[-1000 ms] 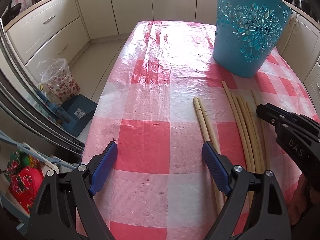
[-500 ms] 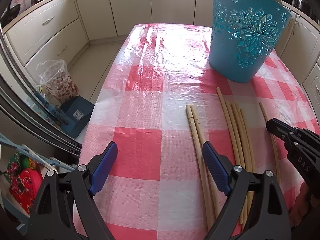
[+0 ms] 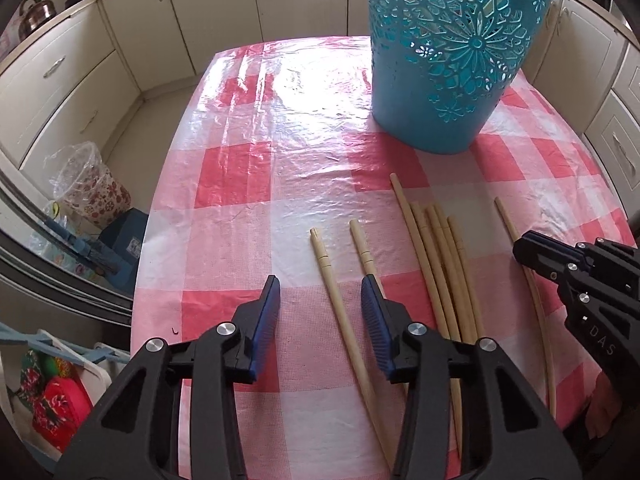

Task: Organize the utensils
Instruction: 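Grasp another chopstick with the right gripper while the left gripper grasps one, then lift the chopstick with the left gripper and drop it into the basket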

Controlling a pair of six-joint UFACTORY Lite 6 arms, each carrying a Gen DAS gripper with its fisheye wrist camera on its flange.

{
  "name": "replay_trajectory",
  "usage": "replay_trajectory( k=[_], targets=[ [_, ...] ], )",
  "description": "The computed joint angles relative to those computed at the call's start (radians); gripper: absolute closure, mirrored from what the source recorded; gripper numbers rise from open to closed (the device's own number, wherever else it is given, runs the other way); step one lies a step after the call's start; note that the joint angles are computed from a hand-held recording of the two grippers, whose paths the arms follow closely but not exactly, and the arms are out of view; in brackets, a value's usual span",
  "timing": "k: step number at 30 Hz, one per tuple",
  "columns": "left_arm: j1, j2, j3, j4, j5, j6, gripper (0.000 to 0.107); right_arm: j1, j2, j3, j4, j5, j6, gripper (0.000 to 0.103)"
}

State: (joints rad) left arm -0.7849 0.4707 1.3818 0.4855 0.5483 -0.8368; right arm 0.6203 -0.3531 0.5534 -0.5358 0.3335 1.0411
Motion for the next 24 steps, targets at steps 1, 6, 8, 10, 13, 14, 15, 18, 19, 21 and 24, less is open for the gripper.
replay_trajectory(
  k=[1, 6, 8, 10, 13, 14, 15, 18, 19, 21, 24],
  targets=[
    [0.006, 0.006, 0.013, -0.032, 0.005, 0.031, 0.069, 0.012, 0.003, 0.004, -0.024, 0.014, 0.021, 0.096],
    [0.038, -0.038, -0.018, -0.178, -0.05, 0.162, 0.102, 0.025, -0.024, -0.015, -0.02, 0.02, 0.043, 0.096],
    [0.044, -0.122, -0.081, -0.153, -0.083, 0.13, 0.102, 0.016, -0.06, -0.05, -0.014, -0.001, 0.055, 0.096],
    [0.06, -0.221, -0.121, -0.159, -0.102, 0.127, 0.102, 0.007, -0.095, -0.086, -0.023, -0.029, 0.08, 0.097],
    [0.072, -0.353, -0.103, -0.133, -0.103, 0.107, 0.102, 0.004, -0.116, -0.108, -0.053, -0.047, 0.126, 0.098],
    [0.069, -0.388, -0.079, -0.11, -0.1, 0.091, 0.102, 0.01, -0.119, -0.112, -0.082, -0.048, 0.157, 0.098],
    [0.063, -0.415, -0.05, -0.083, -0.099, 0.071, 0.102, 0.016, -0.122, -0.116, -0.111, -0.047, 0.19, 0.098],
    [0.039, -0.418, 0.106, -0.004, -0.09, 0.025, 0.102, 0.024, -0.13, -0.127, -0.161, -0.046, 0.247, 0.098],
    [0.031, -0.395, 0.171, 0.017, -0.087, 0.014, 0.102, 0.023, -0.129, -0.127, -0.169, -0.048, 0.254, 0.098],
    [0.008, -0.322, 0.315, 0.101, -0.084, -0.046, 0.102, 0.028, -0.13, -0.13, -0.195, -0.046, 0.285, 0.098],
    [-0.025, -0.174, 0.533, 0.318, -0.062, -0.231, 0.102, 0.04, -0.135, -0.134, -0.226, -0.04, 0.325, 0.098]
  ],
)
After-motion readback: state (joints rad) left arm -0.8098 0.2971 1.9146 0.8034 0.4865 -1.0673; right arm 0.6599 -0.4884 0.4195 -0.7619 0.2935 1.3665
